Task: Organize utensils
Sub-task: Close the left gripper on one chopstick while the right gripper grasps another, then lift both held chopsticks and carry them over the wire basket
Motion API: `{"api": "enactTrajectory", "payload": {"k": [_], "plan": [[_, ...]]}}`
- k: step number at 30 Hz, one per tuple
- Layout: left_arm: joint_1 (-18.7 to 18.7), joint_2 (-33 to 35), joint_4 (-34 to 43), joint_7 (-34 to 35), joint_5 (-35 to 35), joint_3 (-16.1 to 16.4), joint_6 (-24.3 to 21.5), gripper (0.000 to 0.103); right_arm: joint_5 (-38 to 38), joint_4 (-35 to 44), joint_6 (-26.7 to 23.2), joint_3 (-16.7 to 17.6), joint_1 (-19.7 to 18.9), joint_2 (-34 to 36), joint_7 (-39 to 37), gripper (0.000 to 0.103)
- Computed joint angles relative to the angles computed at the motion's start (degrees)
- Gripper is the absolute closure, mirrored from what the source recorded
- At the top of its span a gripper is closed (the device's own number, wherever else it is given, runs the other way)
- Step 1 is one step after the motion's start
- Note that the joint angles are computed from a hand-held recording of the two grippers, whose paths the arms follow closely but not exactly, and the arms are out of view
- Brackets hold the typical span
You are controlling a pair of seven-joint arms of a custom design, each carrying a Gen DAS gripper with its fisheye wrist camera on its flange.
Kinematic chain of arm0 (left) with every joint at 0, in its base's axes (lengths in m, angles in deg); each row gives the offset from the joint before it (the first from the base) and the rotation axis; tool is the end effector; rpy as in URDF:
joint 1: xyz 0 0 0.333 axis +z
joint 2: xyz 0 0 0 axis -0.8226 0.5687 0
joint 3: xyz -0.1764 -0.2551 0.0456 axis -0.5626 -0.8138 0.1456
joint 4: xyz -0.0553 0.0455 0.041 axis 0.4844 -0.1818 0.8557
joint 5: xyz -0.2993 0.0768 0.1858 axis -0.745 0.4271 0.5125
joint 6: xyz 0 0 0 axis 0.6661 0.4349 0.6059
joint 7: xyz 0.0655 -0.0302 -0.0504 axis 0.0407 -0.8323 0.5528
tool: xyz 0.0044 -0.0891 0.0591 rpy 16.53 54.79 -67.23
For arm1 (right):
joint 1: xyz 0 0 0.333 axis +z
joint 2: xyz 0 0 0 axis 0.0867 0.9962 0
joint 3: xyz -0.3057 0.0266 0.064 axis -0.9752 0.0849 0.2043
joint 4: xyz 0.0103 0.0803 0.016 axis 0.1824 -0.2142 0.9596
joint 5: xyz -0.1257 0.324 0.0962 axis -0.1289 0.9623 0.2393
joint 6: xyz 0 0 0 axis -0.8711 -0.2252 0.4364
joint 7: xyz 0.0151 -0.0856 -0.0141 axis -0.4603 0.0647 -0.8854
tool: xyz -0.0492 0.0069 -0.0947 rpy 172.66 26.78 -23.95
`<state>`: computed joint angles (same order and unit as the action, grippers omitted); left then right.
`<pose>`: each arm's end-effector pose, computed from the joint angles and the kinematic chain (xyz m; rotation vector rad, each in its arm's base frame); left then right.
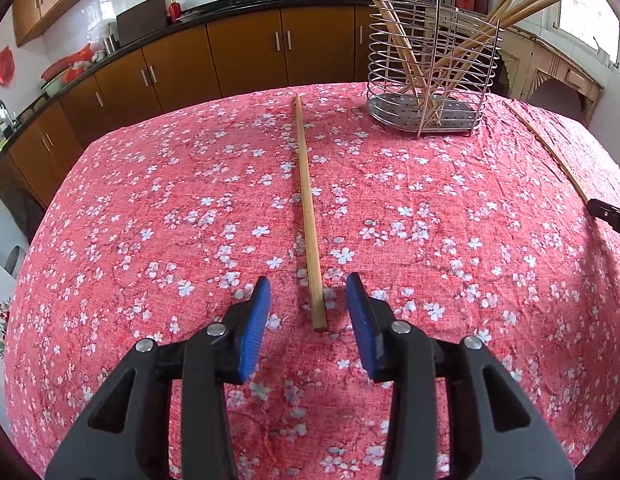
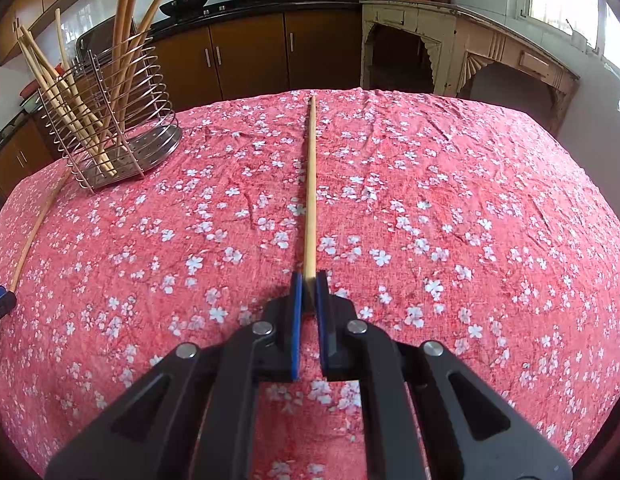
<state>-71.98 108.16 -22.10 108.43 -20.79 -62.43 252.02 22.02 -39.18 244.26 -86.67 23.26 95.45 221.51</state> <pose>0.6250 -0.2359 0.3800 -1.5125 2.1373 -0.6907 0.5892 0.1467 0.3717 -1.4830 2.1708 -0.7384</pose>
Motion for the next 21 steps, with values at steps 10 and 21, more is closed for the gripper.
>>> {"api": "enactTrajectory", "payload": {"k": [10,21], "plan": [[-0.25,-1.03,-2.18,3.64,-0.32,-0.59,1.46,0.094,-0.19,0.12,-0.26,0.02,0.01,-0.07,0.03,0.096],[0.51,-7.09,-9.86,4.71,-3.87,0.41,14.21,0.096,-27.98,-5.84,-4.8,-0.21,2.2,-11.22,22.6,0.096]]}}
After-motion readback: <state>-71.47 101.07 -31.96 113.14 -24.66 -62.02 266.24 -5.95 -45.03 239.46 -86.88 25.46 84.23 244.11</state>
